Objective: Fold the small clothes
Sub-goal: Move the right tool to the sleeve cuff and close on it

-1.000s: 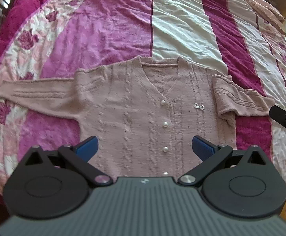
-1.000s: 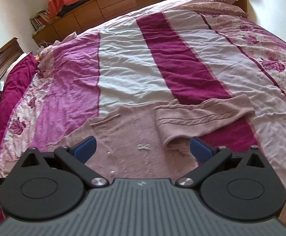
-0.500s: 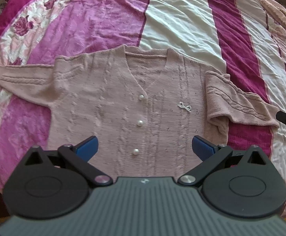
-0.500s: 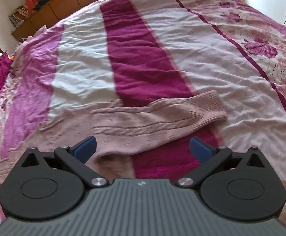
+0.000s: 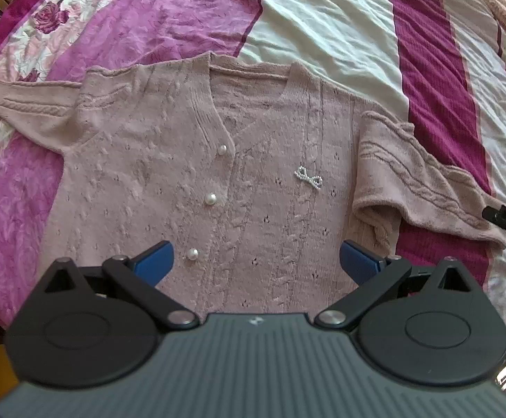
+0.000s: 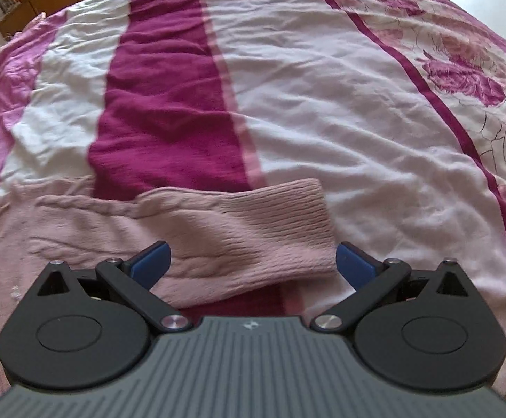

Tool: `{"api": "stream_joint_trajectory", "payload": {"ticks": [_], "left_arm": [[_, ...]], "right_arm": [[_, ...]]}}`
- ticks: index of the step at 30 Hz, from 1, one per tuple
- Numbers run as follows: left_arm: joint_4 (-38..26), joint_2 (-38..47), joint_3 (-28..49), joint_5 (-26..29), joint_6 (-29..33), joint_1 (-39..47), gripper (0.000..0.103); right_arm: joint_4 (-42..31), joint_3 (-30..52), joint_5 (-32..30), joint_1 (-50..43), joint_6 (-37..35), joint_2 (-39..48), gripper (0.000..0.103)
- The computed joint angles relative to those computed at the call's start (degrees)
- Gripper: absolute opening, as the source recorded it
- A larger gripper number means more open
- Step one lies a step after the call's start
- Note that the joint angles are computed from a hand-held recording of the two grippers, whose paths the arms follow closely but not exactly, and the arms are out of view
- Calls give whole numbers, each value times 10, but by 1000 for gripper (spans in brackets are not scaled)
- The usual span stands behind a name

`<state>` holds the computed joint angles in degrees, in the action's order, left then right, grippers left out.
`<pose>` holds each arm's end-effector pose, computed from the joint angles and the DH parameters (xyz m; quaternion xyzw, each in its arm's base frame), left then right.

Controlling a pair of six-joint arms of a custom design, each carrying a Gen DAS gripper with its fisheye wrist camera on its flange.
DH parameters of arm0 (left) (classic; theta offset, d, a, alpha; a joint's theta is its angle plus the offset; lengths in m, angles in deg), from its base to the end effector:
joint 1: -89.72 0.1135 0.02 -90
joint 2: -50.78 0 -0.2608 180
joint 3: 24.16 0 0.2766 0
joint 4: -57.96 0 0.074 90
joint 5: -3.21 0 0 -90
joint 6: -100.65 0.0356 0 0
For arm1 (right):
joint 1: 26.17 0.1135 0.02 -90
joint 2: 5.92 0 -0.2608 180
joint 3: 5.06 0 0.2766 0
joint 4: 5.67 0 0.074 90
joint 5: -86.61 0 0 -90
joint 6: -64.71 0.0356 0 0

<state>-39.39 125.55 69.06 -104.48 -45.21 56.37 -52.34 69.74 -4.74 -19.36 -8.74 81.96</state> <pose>0.2020 -0.1200 0.3468 -0.2065 0.9617 0.0419 0.1755 0.3325 0.0406 0.2169 0.0789 0.9621 0.0640 0.2532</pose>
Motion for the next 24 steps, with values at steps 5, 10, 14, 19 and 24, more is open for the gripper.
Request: {"api": "stream_joint_trajectory", "payload": {"ticks": [5, 10, 14, 19, 24], "left_arm": [[5, -1, -18, 3, 4, -10, 103], [29, -8, -56, 25, -8, -6, 103], [46, -3, -71, 40, -4, -6, 103], [39, 20, -54, 34, -8, -14, 103], [37, 32, -37, 33, -3, -18, 103]], "right_arm": [[33, -11, 0, -12, -4, 31, 103], [46, -19, 9, -6, -19, 52, 103], [69, -35, 12, -3, -14, 50, 103], [44, -12, 12, -2, -9, 61, 103], [27, 11, 19, 1, 8, 69, 93]]}}
